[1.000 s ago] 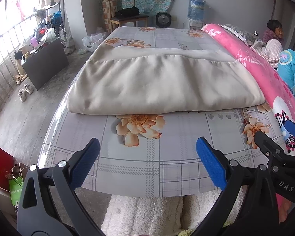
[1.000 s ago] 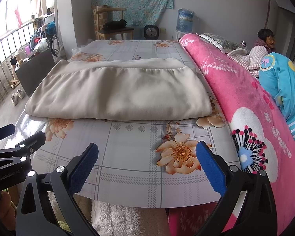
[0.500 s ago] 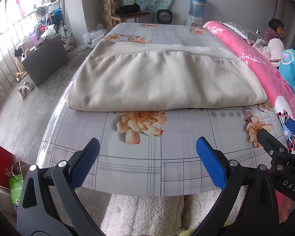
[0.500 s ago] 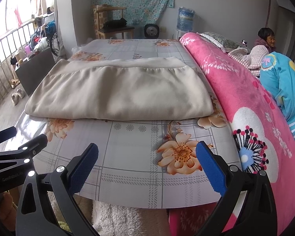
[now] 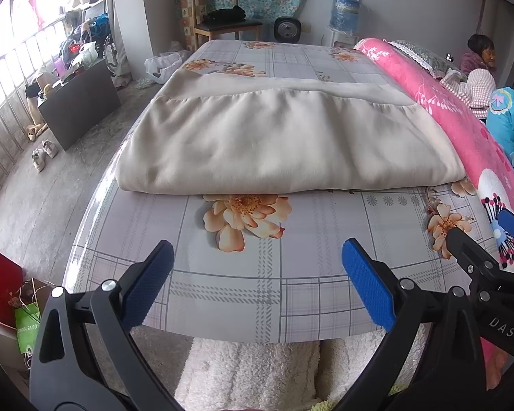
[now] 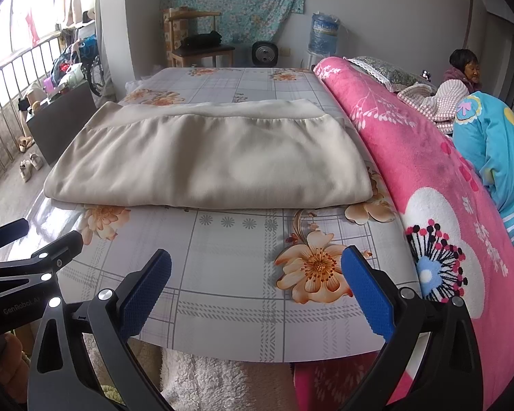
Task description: Fold large clothes
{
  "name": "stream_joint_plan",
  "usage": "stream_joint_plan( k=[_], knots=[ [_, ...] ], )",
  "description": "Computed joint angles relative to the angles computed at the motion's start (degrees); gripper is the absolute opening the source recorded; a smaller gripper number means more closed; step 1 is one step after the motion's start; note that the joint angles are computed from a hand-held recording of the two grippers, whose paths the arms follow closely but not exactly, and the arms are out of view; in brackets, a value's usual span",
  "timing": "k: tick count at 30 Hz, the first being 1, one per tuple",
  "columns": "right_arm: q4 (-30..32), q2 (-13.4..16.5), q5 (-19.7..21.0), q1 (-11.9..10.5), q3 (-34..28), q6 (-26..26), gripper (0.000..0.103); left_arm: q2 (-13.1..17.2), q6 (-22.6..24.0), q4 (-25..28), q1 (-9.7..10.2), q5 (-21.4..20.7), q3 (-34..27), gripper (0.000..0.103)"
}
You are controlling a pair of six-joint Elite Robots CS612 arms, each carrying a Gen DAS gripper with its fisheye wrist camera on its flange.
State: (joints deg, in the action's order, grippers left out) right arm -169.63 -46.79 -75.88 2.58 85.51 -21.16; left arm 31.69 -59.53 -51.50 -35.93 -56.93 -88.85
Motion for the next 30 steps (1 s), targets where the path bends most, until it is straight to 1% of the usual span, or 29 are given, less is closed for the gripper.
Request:
stream_joint_plan(
  k=[30],
  knots=[
    [0.89, 0.08, -0.57, 0.02, -0.07, -0.51, 0.097, -0.16, -0.27, 0.30, 0.01, -0.06, 0.08, 0.095]
  ],
)
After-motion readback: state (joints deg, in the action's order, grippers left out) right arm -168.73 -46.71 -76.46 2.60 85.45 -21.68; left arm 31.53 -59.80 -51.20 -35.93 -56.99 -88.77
